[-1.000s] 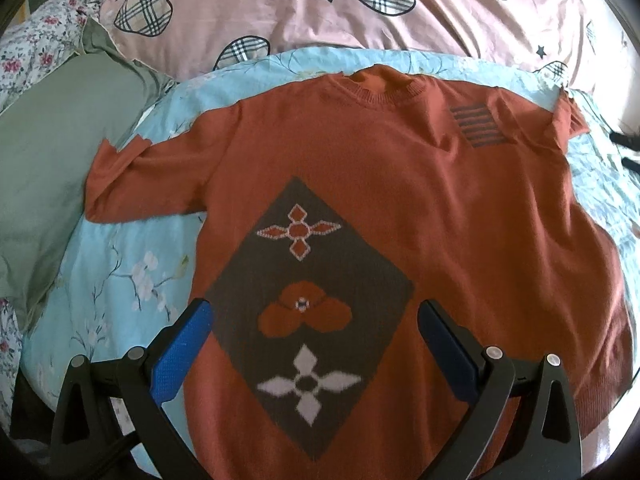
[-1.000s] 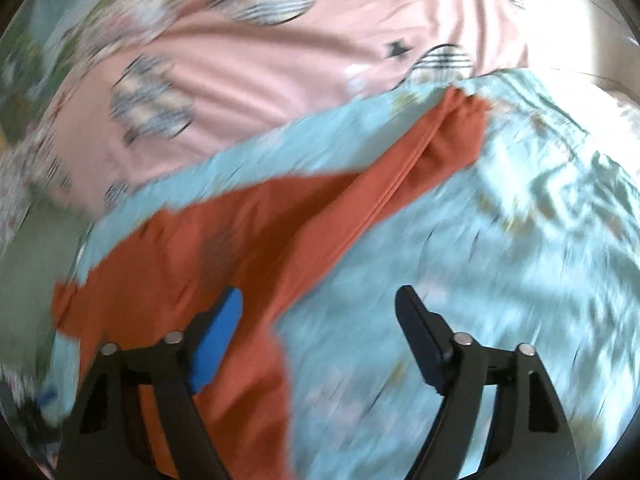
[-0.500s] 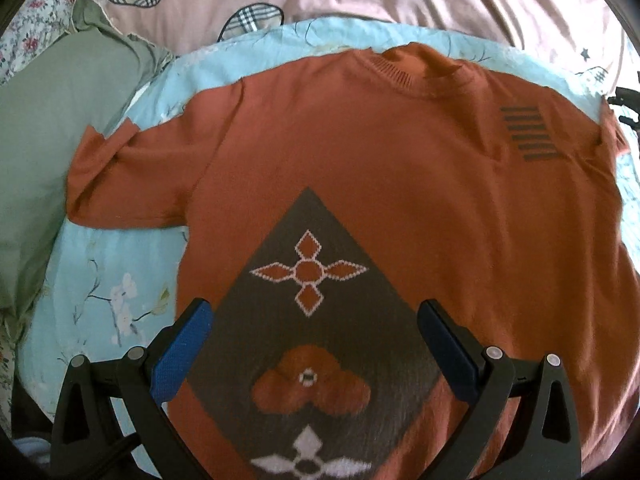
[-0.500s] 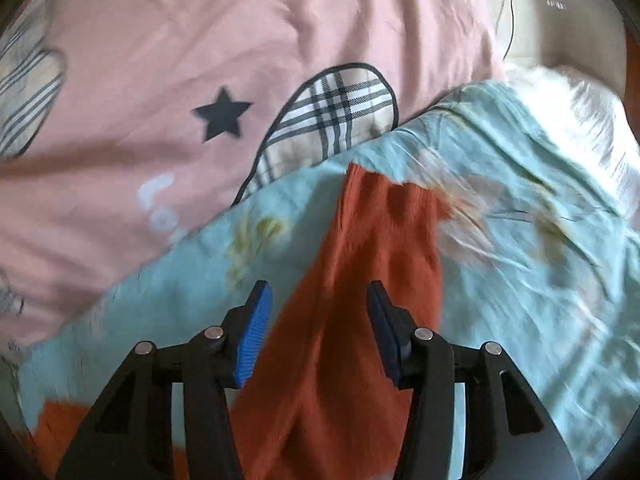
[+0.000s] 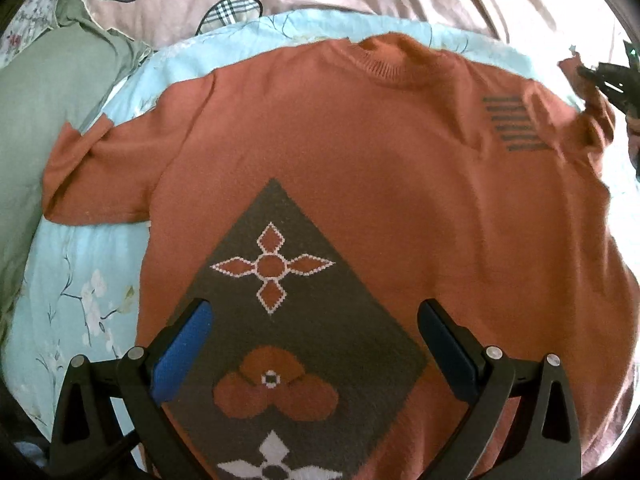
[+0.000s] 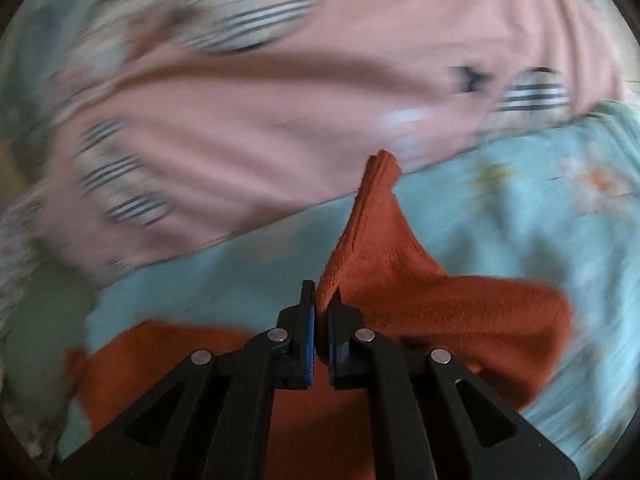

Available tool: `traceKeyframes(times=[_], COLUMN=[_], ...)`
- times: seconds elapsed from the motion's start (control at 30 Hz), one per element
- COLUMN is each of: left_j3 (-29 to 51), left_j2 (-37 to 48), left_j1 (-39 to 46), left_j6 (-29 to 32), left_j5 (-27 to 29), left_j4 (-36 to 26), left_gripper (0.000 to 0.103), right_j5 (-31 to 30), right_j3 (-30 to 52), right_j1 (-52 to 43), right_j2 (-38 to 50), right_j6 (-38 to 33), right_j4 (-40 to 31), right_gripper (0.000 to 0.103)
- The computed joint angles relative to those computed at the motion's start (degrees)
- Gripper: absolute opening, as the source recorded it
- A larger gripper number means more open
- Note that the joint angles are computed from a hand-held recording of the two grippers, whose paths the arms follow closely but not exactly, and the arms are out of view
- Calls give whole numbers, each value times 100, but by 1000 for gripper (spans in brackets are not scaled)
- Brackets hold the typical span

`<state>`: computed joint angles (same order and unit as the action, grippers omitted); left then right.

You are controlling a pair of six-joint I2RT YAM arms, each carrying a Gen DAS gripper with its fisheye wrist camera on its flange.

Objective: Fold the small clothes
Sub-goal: 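Grasp the sweater sleeve cuff with the right gripper and lift it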

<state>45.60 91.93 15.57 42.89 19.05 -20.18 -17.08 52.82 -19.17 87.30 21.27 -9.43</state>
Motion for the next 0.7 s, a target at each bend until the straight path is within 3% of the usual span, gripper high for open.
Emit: traceKeyframes(times=[0.13, 0.37, 0.6, 0.7], left_j3=[70, 854, 1622, 2138], left_j2=[-79, 417, 1073, 1527], left_j1=[283, 996, 1254, 1133], left_j6=[174, 447, 572, 472], left_j5=[314, 874, 1134, 1278], left_j4=[-177, -915, -1398, -1751], left_gripper=[102, 102, 102, 102], right_j5=[10, 230, 26, -180], right_j3=[-298, 310, 1176, 1096], right_j1=[1582, 3892, 4911, 4949], right_j2=[-186, 1279, 2380, 2408], right_j6=[1003, 2121, 2568, 2810], right_j4=[665, 1826, 1776, 1758], right_gripper=[6, 6, 11, 15])
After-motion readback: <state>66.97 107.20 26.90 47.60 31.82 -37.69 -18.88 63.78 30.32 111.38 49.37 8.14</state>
